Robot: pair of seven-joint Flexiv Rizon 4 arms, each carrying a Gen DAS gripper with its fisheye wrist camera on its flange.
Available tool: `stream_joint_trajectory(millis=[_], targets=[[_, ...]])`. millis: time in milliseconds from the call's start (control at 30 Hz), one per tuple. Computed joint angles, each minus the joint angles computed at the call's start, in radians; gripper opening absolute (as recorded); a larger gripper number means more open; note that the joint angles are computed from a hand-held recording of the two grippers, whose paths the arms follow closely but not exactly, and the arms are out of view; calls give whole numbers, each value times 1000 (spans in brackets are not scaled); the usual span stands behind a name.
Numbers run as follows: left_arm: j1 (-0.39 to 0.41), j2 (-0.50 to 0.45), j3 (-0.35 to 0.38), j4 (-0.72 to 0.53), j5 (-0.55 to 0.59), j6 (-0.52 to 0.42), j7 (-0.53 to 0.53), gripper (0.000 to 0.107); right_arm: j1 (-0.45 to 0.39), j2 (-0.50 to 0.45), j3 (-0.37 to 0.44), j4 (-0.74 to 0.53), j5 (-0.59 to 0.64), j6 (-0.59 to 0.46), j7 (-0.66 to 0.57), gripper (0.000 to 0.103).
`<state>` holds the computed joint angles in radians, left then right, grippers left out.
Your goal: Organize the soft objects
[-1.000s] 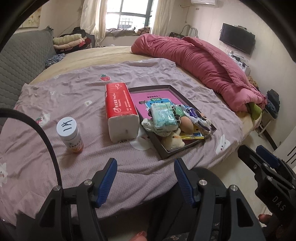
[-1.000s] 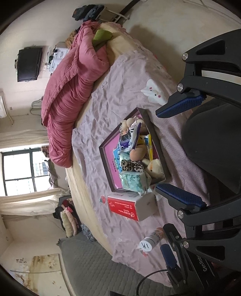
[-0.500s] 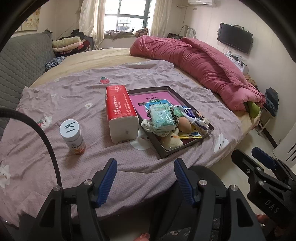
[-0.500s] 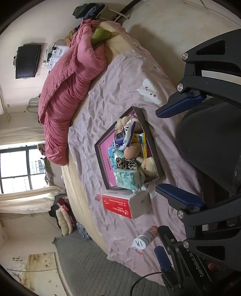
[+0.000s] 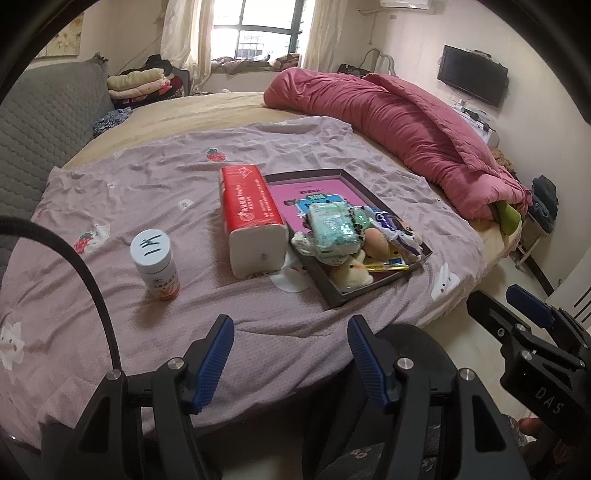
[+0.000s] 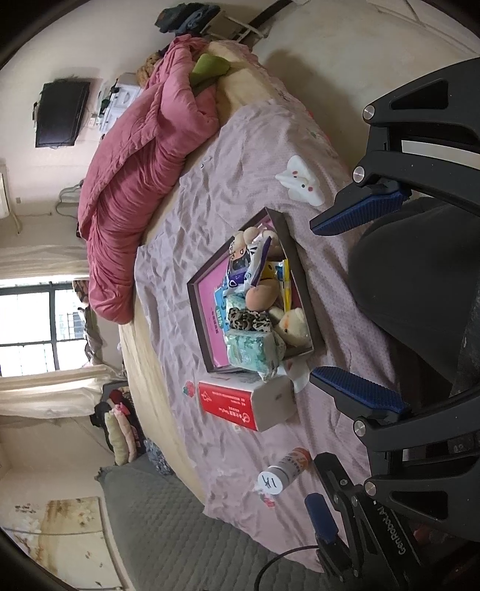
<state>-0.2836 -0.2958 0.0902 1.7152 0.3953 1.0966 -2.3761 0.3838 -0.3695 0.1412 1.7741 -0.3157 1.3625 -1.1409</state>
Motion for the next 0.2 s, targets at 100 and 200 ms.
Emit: stream_joint_trajectory(millis=[100,200], targets=[[11,14,3,29,-11,8,-6,64,4,-2,5,-11,-1,-16,-10,75],[31,35,8,79,-27,39,-20,64,18,-7,4,-25,-16,-25,-16,74]])
